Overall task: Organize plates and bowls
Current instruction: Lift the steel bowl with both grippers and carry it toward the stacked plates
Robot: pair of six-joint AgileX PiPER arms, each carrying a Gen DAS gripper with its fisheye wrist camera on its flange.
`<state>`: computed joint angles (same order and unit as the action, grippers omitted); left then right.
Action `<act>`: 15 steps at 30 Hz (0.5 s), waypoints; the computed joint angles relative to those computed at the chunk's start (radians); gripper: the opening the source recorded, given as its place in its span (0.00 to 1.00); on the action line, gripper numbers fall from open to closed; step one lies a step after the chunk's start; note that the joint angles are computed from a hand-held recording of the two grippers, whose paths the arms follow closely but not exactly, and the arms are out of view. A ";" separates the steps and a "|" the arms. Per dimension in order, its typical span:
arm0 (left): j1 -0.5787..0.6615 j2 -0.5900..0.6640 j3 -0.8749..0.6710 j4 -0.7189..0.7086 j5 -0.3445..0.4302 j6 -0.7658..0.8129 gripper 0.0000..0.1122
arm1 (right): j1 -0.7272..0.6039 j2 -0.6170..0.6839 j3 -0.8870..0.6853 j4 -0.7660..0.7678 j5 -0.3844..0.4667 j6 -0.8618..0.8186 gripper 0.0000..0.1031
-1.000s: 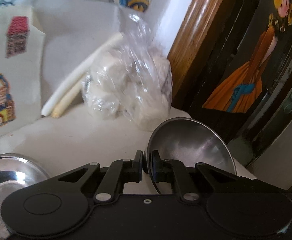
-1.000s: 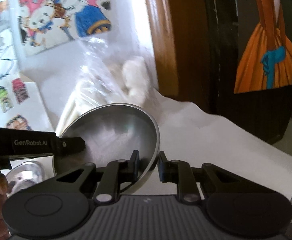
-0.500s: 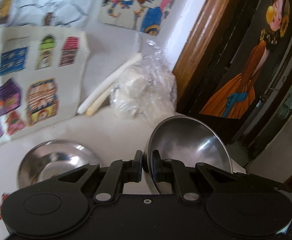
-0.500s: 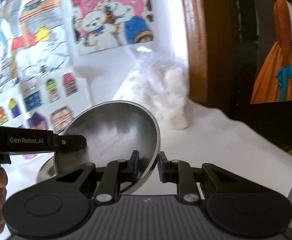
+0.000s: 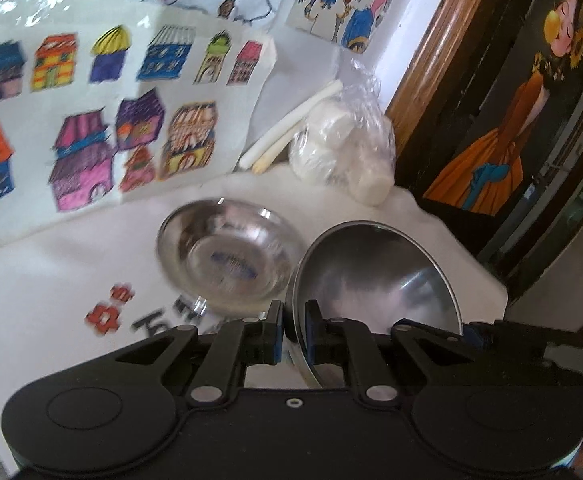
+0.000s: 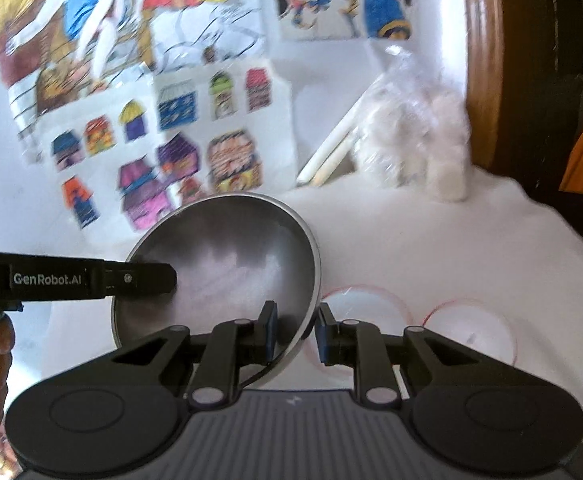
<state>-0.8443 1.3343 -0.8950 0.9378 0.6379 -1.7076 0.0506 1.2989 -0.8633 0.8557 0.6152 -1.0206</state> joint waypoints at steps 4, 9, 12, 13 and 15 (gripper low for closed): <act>-0.027 -0.064 0.086 -0.012 -0.006 -0.038 0.10 | 0.014 -0.048 0.044 -0.054 0.041 0.040 0.22; -0.068 -0.110 0.149 -0.021 0.015 -0.066 0.10 | 0.051 -0.092 0.087 -0.135 0.056 0.102 0.22; -0.074 -0.136 0.181 -0.054 0.008 -0.060 0.10 | 0.058 -0.092 0.094 -0.161 0.087 0.125 0.22; -0.075 -0.144 0.193 -0.065 0.001 -0.059 0.10 | 0.059 -0.090 0.094 -0.170 0.097 0.134 0.22; -0.083 -0.156 0.218 -0.069 -0.007 -0.078 0.10 | 0.057 -0.084 0.093 -0.174 0.117 0.144 0.22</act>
<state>-0.9268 1.1782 -0.6767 0.8685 0.6311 -1.7860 0.1072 1.2146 -0.7706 0.6821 0.7319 -0.8764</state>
